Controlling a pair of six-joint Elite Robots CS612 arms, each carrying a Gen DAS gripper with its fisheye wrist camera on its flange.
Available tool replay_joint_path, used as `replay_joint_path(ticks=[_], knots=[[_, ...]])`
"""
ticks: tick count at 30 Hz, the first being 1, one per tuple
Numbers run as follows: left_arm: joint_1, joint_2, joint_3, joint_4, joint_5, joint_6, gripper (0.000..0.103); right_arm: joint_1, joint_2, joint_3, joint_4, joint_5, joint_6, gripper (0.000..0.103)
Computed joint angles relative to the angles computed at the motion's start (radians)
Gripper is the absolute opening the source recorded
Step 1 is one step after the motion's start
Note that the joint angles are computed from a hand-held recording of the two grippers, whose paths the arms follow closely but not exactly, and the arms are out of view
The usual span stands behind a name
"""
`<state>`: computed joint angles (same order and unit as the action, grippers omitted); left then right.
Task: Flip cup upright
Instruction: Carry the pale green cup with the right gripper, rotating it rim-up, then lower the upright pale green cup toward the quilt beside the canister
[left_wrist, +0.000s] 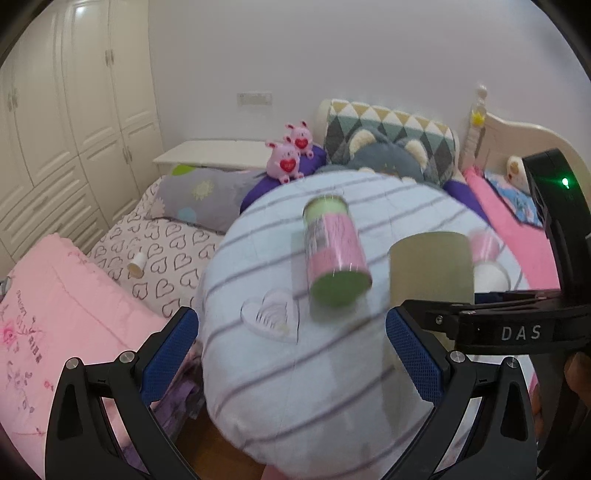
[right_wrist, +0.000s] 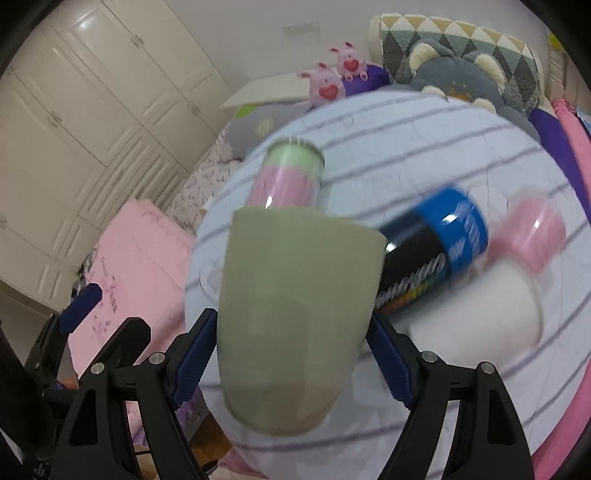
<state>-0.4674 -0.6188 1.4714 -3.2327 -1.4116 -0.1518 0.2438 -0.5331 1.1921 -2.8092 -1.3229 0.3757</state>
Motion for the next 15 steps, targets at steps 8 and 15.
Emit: replay_joint_path(ticks=[8, 15], knots=[[0.002, -0.002, 0.035, 0.046, 0.023, -0.012, 0.103, 0.024, 0.005, -0.004, 0.018, -0.064, -0.004, 0.079], [0.001, 0.01, 0.014, 0.084, 0.006, -0.016, 0.103, 0.032, 0.013, -0.017, 0.016, -0.097, -0.017, 0.079]])
